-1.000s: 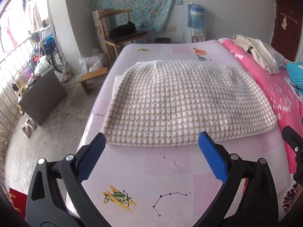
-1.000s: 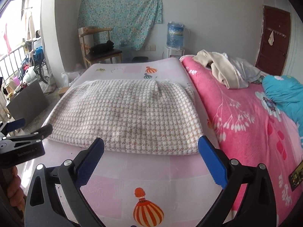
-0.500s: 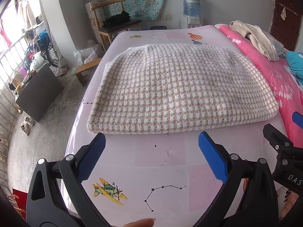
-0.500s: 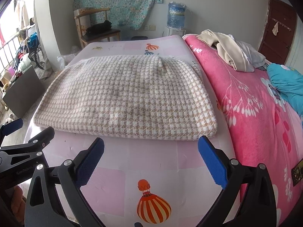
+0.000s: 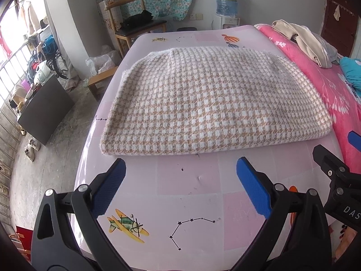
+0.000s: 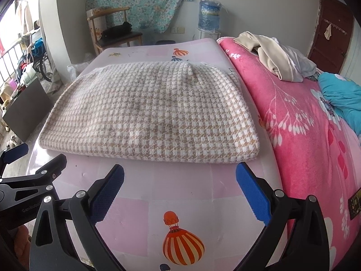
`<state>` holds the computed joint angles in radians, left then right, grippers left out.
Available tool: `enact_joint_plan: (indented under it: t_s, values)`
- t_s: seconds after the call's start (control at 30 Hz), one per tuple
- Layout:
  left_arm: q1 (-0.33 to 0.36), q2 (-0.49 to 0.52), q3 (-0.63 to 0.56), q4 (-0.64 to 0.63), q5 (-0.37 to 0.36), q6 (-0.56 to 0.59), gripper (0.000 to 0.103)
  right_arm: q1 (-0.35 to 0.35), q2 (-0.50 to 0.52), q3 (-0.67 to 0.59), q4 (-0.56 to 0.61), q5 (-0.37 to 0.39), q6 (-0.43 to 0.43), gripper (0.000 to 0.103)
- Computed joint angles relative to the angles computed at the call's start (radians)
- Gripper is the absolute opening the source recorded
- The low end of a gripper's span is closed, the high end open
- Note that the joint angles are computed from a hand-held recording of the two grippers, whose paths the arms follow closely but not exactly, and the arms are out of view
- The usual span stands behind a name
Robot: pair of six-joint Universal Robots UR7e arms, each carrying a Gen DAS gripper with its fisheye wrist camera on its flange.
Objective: Fold large clothes
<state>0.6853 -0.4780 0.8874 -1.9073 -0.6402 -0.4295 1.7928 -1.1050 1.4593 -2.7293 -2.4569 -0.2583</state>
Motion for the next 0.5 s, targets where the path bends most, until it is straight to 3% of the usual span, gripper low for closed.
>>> enact_joint_plan:
  t_s: [0.5]
  values:
    - [0.003,0.002,-0.007,0.005,-0.034,-0.003,0.095,-0.001,0.000,0.004,0.005,-0.006,0.003,0.097]
